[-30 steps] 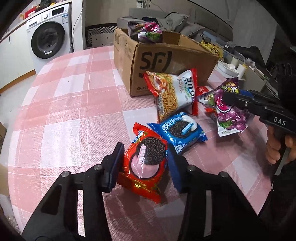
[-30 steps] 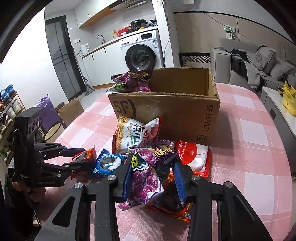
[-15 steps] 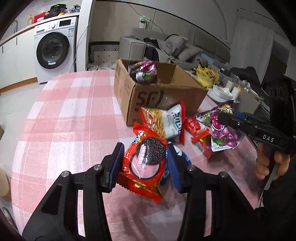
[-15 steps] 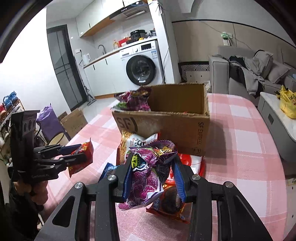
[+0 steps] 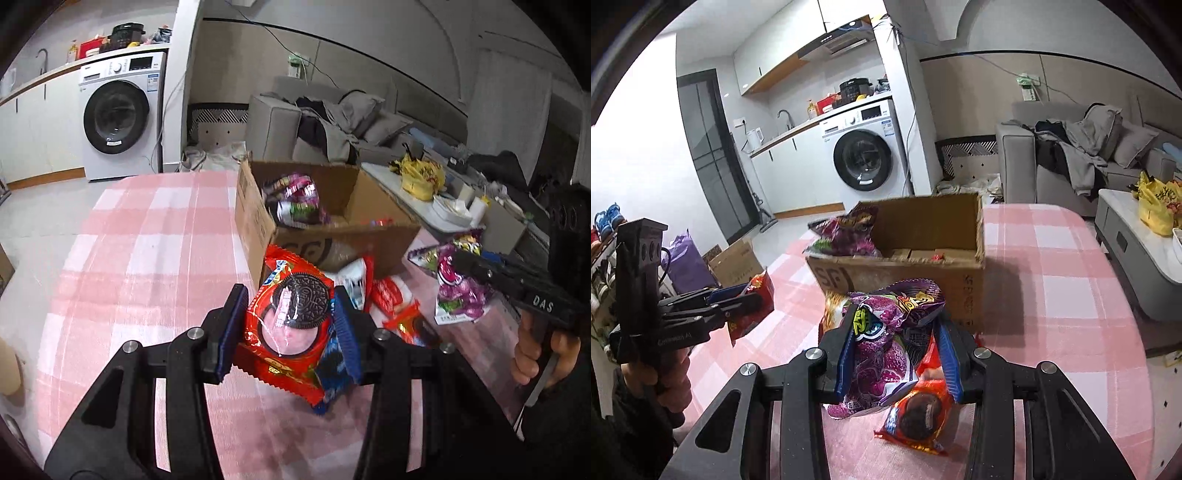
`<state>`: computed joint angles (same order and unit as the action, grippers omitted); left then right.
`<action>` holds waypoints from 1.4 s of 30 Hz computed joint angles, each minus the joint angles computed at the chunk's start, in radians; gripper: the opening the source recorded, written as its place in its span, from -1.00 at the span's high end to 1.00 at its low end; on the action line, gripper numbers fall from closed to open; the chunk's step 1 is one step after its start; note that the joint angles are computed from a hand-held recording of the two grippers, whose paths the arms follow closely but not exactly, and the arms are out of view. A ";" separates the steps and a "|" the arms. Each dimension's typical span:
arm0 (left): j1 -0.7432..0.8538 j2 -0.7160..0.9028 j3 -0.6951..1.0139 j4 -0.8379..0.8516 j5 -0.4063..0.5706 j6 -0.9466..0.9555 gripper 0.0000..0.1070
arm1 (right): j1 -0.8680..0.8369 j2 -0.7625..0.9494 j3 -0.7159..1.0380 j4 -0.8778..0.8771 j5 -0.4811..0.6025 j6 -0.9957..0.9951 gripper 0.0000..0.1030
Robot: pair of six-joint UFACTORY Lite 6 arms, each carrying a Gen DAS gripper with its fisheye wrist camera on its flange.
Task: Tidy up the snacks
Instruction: 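Carry both held snacks into the cardboard box and open both tools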
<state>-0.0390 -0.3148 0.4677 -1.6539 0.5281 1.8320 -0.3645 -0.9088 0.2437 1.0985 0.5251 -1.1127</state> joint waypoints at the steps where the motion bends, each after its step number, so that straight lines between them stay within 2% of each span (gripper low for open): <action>1: -0.005 0.016 0.021 0.001 -0.004 -0.014 0.19 | -0.007 0.005 0.012 -0.001 0.002 0.000 0.24; 7: -0.046 0.112 0.142 -0.041 -0.039 -0.029 0.19 | -0.033 0.067 0.098 0.002 -0.005 0.005 0.24; 15: -0.101 0.211 0.261 -0.137 -0.100 0.034 0.19 | 0.032 0.242 0.213 0.091 -0.115 -0.050 0.24; 17: -0.102 0.254 0.300 -0.139 -0.099 0.035 0.19 | 0.031 0.240 0.212 0.083 -0.115 -0.041 0.24; 27: -0.129 0.464 0.486 -0.143 -0.119 0.046 0.19 | 0.098 0.463 0.344 0.272 -0.198 -0.204 0.24; 36: -0.216 0.641 0.699 -0.044 -0.117 -0.083 0.19 | 0.122 0.564 0.379 0.455 -0.237 -0.365 0.24; 42: -0.299 0.749 0.837 0.004 -0.210 -0.139 0.19 | 0.106 0.638 0.420 0.556 -0.223 -0.460 0.24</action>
